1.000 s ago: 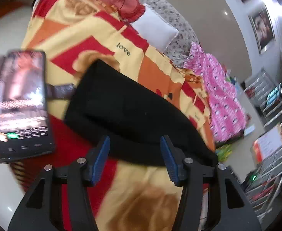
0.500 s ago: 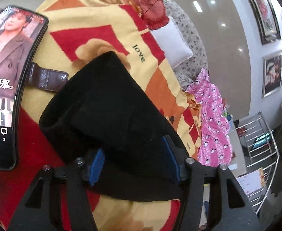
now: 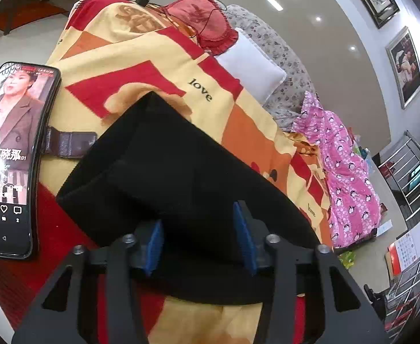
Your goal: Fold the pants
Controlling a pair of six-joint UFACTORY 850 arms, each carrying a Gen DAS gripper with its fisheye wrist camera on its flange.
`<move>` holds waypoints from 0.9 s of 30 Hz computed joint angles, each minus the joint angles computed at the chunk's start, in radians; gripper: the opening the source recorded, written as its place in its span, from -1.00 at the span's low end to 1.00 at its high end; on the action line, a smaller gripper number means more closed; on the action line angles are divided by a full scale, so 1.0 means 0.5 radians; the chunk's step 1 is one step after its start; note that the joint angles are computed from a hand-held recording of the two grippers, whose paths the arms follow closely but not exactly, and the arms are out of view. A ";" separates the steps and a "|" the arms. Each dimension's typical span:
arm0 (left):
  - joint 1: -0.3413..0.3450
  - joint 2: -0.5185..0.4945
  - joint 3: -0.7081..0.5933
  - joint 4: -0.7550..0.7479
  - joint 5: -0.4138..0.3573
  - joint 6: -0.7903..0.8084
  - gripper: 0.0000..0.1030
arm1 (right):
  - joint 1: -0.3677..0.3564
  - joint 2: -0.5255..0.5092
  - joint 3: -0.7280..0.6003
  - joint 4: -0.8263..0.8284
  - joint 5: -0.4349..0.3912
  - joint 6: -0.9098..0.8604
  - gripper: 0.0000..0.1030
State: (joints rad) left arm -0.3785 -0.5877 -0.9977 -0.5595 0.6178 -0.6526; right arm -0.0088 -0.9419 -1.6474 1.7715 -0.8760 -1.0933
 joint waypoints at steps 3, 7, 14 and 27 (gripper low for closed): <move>-0.014 -0.006 -0.015 -0.078 0.005 0.083 -0.02 | 0.023 -0.041 -0.049 -0.097 -0.004 0.099 0.34; -0.016 -0.006 -0.014 -0.104 -0.001 0.082 -0.02 | 0.059 -0.101 -0.152 -0.288 0.110 0.265 0.19; 0.015 0.010 -0.007 -0.164 -0.104 0.135 -0.87 | 0.070 -0.154 -0.188 -0.309 0.244 0.285 -0.91; 0.226 0.280 -0.127 -0.087 -0.174 0.385 -0.89 | 0.134 -0.277 -0.870 -0.106 0.148 0.067 -0.93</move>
State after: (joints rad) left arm -0.2657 -0.4475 -1.0610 -0.6028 0.5310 -0.4603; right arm 0.0581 -1.0805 -2.0825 1.7187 -0.8021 -1.0596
